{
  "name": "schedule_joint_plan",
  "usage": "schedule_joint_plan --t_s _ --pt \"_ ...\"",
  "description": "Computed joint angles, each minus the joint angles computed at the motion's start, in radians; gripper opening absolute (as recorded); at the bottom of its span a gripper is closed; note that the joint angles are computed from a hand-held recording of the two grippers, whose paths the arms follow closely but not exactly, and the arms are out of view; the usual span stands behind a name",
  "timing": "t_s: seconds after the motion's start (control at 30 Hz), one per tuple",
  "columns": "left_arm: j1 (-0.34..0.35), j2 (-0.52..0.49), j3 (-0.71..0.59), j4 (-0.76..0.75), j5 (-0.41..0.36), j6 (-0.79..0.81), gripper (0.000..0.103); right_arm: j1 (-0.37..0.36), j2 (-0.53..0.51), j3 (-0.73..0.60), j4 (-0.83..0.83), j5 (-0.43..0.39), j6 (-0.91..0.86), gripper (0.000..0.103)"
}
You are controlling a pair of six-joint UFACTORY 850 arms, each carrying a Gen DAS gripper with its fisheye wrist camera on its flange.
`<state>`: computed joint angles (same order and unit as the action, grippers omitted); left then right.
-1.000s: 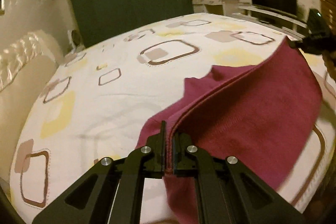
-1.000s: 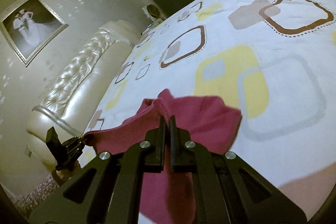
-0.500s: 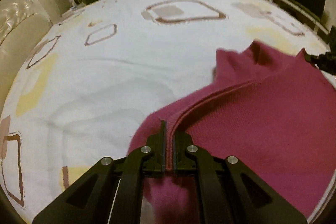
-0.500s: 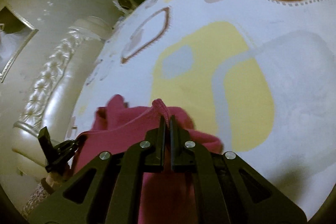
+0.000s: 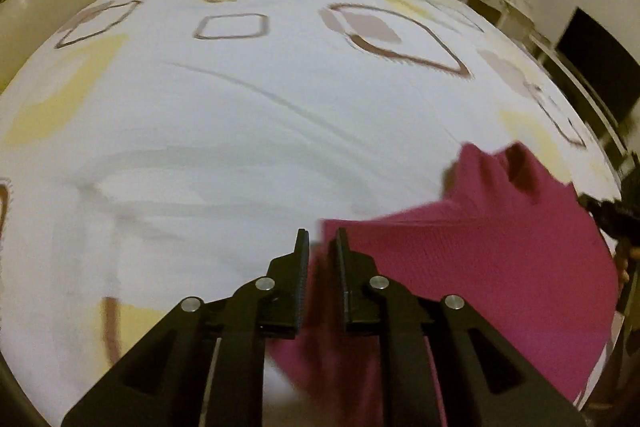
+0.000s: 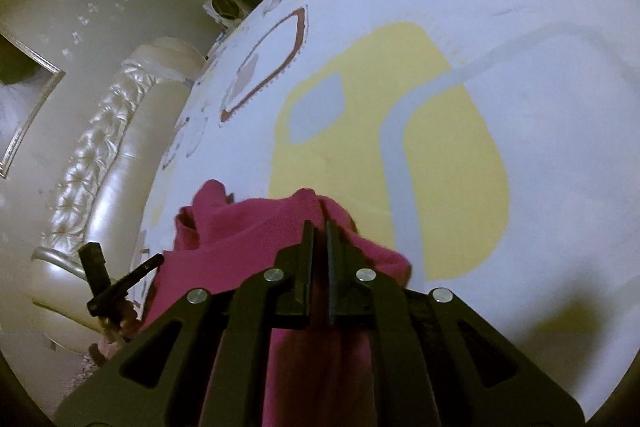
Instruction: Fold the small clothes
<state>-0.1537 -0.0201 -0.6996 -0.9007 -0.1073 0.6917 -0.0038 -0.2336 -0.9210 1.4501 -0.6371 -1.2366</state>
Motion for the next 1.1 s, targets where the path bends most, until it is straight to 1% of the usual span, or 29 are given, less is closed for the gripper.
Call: schedule_joint_plan --t_s 0.03,0.07,0.1,0.17,0.2,0.27,0.3,0.33,0.37,0.4,0.47,0.5,0.6,0.63,0.7,0.77,0.9,0.97,1.03,1.1 --pt "0.014 0.016 0.011 -0.037 -0.008 0.032 0.014 -0.013 0.013 0.012 0.0 -0.019 0.005 0.013" --pt "0.034 0.037 0.028 -0.108 -0.024 0.103 0.014 -0.025 0.031 0.029 0.004 -0.032 0.004 0.02" --pt "0.05 0.061 0.047 -0.163 -0.044 0.156 0.014 -0.033 0.042 0.04 0.004 -0.041 0.005 0.024" --pt "0.082 0.108 0.089 -0.278 -0.104 0.27 0.014 -0.06 0.077 0.081 0.001 -0.088 0.006 0.03" --pt "0.091 0.134 0.113 -0.3 -0.128 0.29 0.015 -0.071 0.092 0.099 -0.004 -0.108 0.008 0.035" --pt "0.1 0.205 0.177 -0.344 -0.174 0.328 0.016 -0.098 0.137 0.152 -0.012 -0.148 0.006 0.042" --pt "0.1 0.244 0.211 -0.355 -0.195 0.331 0.021 -0.113 0.157 0.179 -0.01 -0.173 0.005 0.048" --pt "0.095 0.28 0.24 -0.366 -0.209 0.331 0.025 -0.124 0.171 0.199 -0.007 -0.192 0.003 0.051" --pt "0.087 0.3 0.259 -0.375 -0.21 0.328 0.033 -0.137 0.187 0.223 -0.004 -0.216 0.004 0.054" --pt "0.073 0.319 0.277 -0.381 -0.205 0.316 0.038 -0.147 0.201 0.245 -0.013 -0.237 0.015 0.054" --pt "0.057 0.359 0.315 -0.373 -0.2 0.263 0.042 -0.154 0.216 0.266 -0.043 -0.261 0.038 0.056" --pt "0.059 0.373 0.328 -0.388 -0.21 0.248 0.044 -0.156 0.234 0.287 -0.056 -0.263 0.047 0.057" --pt "0.094 0.406 0.37 -0.457 -0.272 0.22 0.049 -0.161 0.26 0.324 -0.055 -0.273 0.048 0.059" --pt "0.102 0.414 0.378 -0.458 -0.288 0.202 0.05 -0.162 0.266 0.333 -0.051 -0.269 0.049 0.06" --pt "0.119 0.419 0.391 -0.482 -0.33 0.181 0.054 -0.163 0.274 0.35 -0.04 -0.26 0.049 0.06" --pt "0.116 0.415 0.394 -0.495 -0.34 0.162 0.057 -0.162 0.27 0.359 -0.025 -0.27 0.048 0.061" --pt "0.105 0.4 0.394 -0.543 -0.359 0.159 0.059 -0.124 0.263 0.359 -0.01 -0.263 0.049 0.067" --pt "0.108 0.401 0.396 -0.571 -0.38 0.159 0.059 -0.115 0.263 0.364 0.0 -0.261 0.051 0.068" --pt "0.108 0.423 0.404 -0.593 -0.378 0.154 0.059 -0.117 0.265 0.368 0.015 -0.266 0.059 0.069" --pt "0.13 0.469 0.429 -0.617 -0.399 0.16 0.059 -0.127 0.265 0.375 0.023 -0.283 0.063 0.069"
